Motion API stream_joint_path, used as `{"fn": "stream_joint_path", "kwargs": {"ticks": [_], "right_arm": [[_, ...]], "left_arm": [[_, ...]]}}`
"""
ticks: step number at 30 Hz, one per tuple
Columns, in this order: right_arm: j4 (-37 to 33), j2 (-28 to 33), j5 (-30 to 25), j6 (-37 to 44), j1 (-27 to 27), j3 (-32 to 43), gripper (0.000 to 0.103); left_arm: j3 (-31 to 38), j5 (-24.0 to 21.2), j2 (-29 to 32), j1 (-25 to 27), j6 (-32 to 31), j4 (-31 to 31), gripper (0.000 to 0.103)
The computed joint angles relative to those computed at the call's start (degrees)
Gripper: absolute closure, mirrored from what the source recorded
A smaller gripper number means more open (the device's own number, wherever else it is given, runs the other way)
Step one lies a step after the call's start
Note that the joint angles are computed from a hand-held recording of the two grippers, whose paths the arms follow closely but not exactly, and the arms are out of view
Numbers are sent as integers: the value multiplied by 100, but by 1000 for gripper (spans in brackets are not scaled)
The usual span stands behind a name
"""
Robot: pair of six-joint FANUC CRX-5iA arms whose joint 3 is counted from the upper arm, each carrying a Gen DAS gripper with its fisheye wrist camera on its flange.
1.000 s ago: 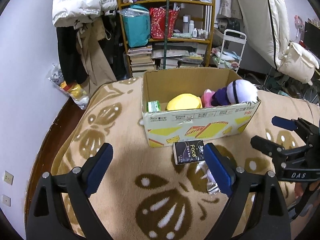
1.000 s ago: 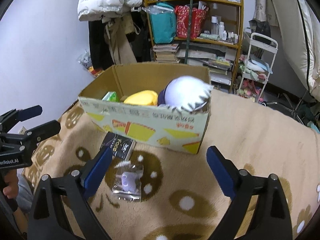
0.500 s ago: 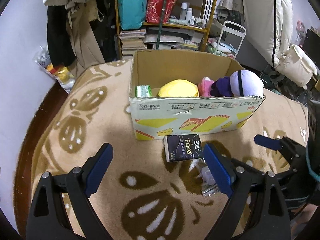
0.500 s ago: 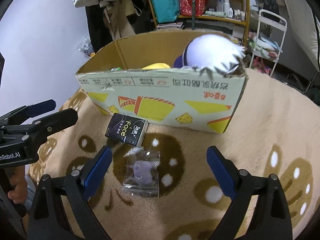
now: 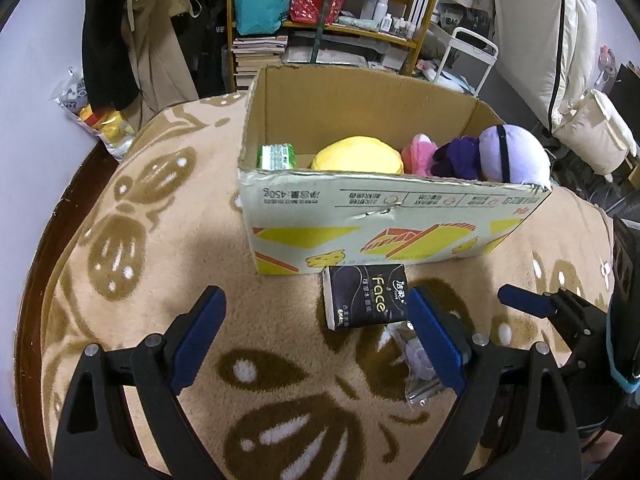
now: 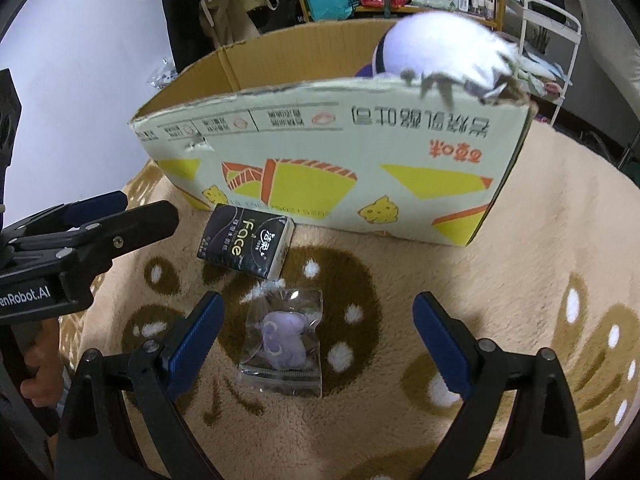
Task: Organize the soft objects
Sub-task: 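Move left tool to black Face tissue pack while right tool moves to wrapped toy, then close left tool on Face tissue pack while right tool grips wrapped purple toy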
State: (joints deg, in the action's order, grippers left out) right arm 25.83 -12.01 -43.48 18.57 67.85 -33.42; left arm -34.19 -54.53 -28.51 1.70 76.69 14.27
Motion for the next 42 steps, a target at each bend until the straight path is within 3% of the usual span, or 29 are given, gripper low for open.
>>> {"fn": "stream_joint_path", "kwargs": {"ticks": [14,38,42], "right_arm": [[-792,492,248,722,-285,324,5],[-125,727,407,-11,58,27,7],[2,794,413,-143,131,-11,7]], "left_arm": [[-114,237,427,-123,-314,354,12],[-108,387,1070,-484,-306,465,13],[50,371,1166,-624,21,94,23]]}}
